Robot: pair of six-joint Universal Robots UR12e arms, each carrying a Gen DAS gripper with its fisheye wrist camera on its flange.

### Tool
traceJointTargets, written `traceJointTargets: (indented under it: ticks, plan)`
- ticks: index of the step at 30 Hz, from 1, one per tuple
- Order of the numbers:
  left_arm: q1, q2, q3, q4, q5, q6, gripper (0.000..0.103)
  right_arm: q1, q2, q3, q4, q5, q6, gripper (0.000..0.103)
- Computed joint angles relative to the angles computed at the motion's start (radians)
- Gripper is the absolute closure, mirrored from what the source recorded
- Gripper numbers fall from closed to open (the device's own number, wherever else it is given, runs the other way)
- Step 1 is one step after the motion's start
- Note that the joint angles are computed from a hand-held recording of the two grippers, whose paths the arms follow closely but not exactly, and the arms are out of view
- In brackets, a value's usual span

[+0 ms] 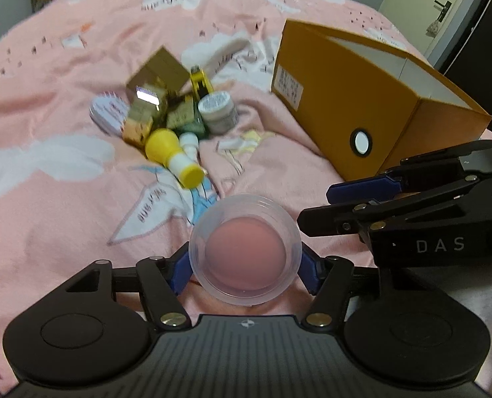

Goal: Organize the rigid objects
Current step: 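Lower the left tool onto the clear cup with pink sponge and close it, then grasp the gold cube box with the right tool while the left tool holds the cup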

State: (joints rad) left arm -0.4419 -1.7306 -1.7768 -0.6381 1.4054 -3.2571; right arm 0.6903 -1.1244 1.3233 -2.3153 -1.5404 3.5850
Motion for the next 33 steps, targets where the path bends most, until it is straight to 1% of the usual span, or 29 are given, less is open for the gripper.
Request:
traceJointTargets:
  ticks: [4, 8, 10, 13, 15, 17, 20, 23, 25, 26, 28, 30, 31, 33]
  plan:
    - [0.003, 0.011, -0.005, 0.035, 0.020, -0.009, 0.030, 0.011, 0.003, -0.013, -0.028, -0.041, -0.048, 0.064]
    - [0.007, 0.010, 0.004, 0.064, 0.052, -0.037, 0.030, 0.025, 0.017, -0.039, -0.073, -0.118, -0.121, 0.063]
    - [0.007, 0.003, 0.016, 0.071, 0.079, -0.048, 0.030, 0.022, 0.025, -0.055, -0.080, -0.131, -0.139, 0.063]
    - [0.010, -0.010, 0.038, 0.079, 0.117, -0.069, 0.030, 0.009, 0.044, -0.084, -0.087, -0.105, -0.140, 0.063]
    - [0.016, -0.019, 0.051, 0.079, 0.131, -0.084, 0.030, 0.009, 0.061, -0.111, -0.084, -0.134, -0.159, 0.063]
    - [0.021, -0.030, 0.065, 0.083, 0.151, -0.101, 0.030, 0.005, 0.079, -0.134, -0.092, -0.139, -0.176, 0.062]
    - [0.032, -0.043, 0.082, 0.085, 0.173, -0.137, 0.030, -0.007, 0.110, -0.180, -0.079, -0.123, -0.184, 0.062]
    - [0.043, -0.065, 0.109, 0.061, 0.208, -0.190, 0.030, -0.013, 0.151, -0.236, -0.063, -0.140, -0.196, 0.060]
    - [0.051, -0.081, 0.123, 0.050, 0.219, -0.223, 0.030, -0.014, 0.184, -0.279, -0.053, -0.156, -0.211, 0.049]
    - [0.055, -0.085, 0.126, 0.050, 0.224, -0.235, 0.030, -0.014, 0.199, -0.306, -0.020, -0.164, -0.195, 0.046]
    - [0.059, -0.095, 0.134, 0.048, 0.243, -0.256, 0.030, -0.018, 0.231, -0.351, -0.001, -0.163, -0.198, 0.042]
    - [0.063, -0.105, 0.142, 0.052, 0.256, -0.268, 0.030, -0.016, 0.266, -0.404, 0.030, -0.197, -0.210, 0.038]
    - [0.066, -0.111, 0.148, 0.047, 0.261, -0.276, 0.030, -0.016, 0.286, -0.436, 0.057, -0.205, -0.226, 0.039]
    - [0.073, -0.119, 0.155, 0.044, 0.257, -0.284, 0.030, -0.027, 0.318, -0.492, 0.114, -0.171, -0.246, 0.039]
